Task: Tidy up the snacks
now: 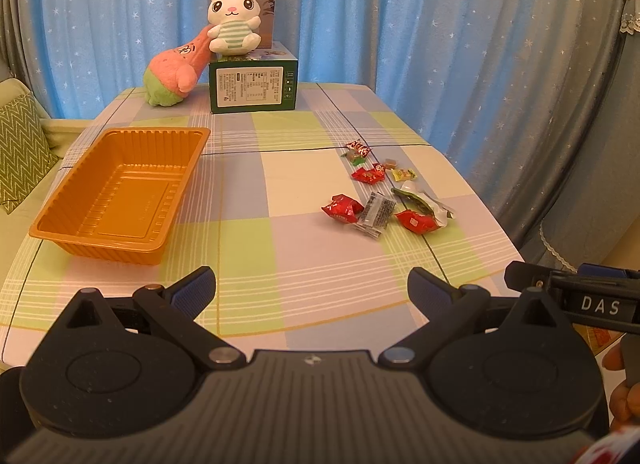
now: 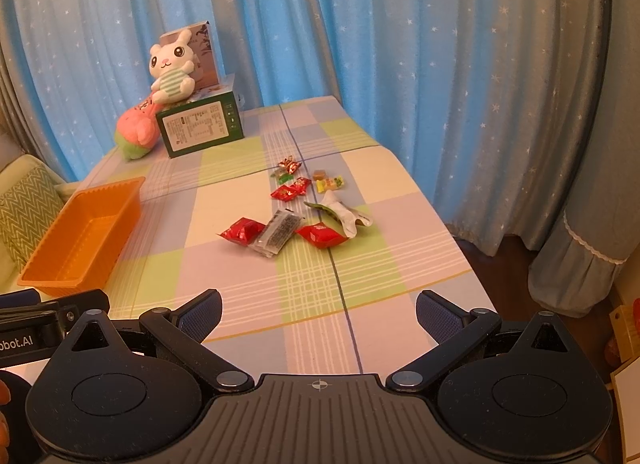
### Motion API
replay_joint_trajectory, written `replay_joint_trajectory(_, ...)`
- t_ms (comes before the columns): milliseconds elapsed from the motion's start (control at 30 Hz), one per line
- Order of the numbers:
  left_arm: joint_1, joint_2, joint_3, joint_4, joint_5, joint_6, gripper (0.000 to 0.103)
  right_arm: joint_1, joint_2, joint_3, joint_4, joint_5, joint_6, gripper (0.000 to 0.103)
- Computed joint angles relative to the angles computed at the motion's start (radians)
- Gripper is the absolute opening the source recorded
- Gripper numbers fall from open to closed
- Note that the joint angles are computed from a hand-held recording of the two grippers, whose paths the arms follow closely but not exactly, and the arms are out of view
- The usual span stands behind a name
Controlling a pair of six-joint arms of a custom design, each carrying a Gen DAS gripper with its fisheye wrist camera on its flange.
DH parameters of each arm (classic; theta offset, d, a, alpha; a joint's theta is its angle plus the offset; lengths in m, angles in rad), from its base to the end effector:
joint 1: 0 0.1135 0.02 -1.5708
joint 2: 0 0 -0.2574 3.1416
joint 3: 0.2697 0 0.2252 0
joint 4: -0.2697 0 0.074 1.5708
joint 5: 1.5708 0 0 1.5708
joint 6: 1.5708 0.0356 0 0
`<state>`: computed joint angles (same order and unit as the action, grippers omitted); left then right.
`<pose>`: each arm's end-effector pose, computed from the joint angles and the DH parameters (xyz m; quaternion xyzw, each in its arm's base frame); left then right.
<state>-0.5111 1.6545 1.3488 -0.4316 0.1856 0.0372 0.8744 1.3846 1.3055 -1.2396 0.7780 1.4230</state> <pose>0.2997 -0.1756 0.2886 0.2826 0.8663 -0.1770 0.3719 0.1592 0.1514 0.3129 0.2945 0.8707 -0.0480 0.3909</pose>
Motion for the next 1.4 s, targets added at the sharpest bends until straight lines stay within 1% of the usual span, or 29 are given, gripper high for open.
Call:
replay_joint_trajectory(667,-0.002,0.000,-0.001,-0.001,0.001,-0.003,0.102,0.002,0.003,0.000,0.001,0.001,0.004,0.102)
replay_joint_trajectory(800,-0.009,0.007,-0.011,0.004,0.008,-0.009,0.101,0.000,-0.012,-0.013,-0.001,0.013,0.012,0.102)
replay_joint_trajectory(900,-0.010,0.041,0.010,0.005,0.014,-0.005,0.099,-0.027,-0.043,-0.043,0.014,0.026,-0.004,0.102)
replay_joint_trajectory(1000,-0.006,0.097,0.052,-0.002,0.031,-0.003,0.098,-0.083,-0.083,-0.081,0.056,0.023,-0.071,0.102)
replay_joint_trajectory(1200,-0.009,0.270,0.238,-0.046,0.055,0.011,0.094,-0.236,-0.151,-0.161,0.195,-0.021,-0.259,0.102)
replay_joint_trajectory(1333,-0.015,0.423,0.434,-0.104,0.068,0.041,0.090,-0.371,-0.168,-0.220,0.335,-0.094,-0.430,0.102)
replay_joint_trajectory(1400,-0.018,0.505,0.538,-0.133,0.083,0.061,0.087,-0.441,-0.175,-0.264,0.429,-0.141,-0.530,0.102)
